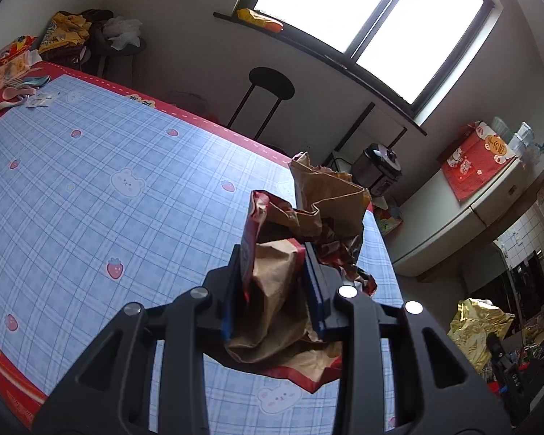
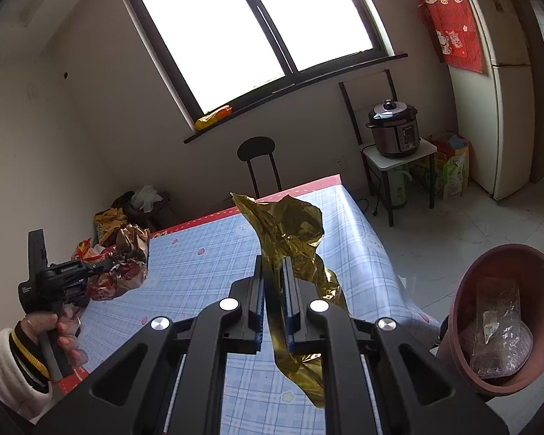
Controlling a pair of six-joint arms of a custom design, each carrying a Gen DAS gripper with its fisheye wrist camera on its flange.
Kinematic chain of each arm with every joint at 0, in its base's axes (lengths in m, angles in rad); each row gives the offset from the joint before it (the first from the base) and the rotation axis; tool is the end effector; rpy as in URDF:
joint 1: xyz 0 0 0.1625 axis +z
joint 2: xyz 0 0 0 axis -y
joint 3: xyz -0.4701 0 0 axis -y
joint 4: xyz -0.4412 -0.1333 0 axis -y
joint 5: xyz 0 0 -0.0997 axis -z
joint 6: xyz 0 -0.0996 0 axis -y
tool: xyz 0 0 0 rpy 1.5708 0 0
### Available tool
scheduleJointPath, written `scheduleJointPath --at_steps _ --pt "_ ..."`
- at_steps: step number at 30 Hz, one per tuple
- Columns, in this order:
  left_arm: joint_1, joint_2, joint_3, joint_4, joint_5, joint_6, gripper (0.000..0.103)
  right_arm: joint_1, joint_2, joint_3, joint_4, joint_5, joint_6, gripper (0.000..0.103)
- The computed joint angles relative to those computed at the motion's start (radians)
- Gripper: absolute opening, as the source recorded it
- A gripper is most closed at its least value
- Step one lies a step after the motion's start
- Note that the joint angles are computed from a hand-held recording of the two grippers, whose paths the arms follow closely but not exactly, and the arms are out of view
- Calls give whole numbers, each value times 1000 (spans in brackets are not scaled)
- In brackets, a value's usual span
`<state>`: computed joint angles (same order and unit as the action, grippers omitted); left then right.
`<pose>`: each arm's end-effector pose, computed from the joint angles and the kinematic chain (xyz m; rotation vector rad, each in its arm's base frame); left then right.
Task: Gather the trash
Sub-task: 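Carry the gold foil to the bin and open the right tool while the left tool carries the paper wrapper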
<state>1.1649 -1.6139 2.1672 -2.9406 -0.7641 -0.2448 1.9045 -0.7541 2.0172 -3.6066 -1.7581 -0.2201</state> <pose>0.0015 -0.5162 0.4258 -0.2411 2.3561 -1.2723 0.3102 -0.5444 0.0634 0.6585 -2.7059 1.1451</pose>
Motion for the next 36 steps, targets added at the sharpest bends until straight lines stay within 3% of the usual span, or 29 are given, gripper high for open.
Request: scheduleJointPath --at_steps 3,7,16,25,36 --pt "-95 -5 24 24 52 -9 34 -27 -73 85 -59 2 -17 10" --pt "-194 33 36 1 63 -9 34 -75 -167 195 -136 -5 -15 10" --pt "-327 146 60 -7 -33 -47 34 -212 -354 367 -248 -25 -5 11" --pt "-349 258 59 -3 -126 -63 35 -344 -446 374 -174 -43 -18 11" --pt "-317 262 62 26 -125 -90 35 -357 -343 202 -7 -30 13 11"
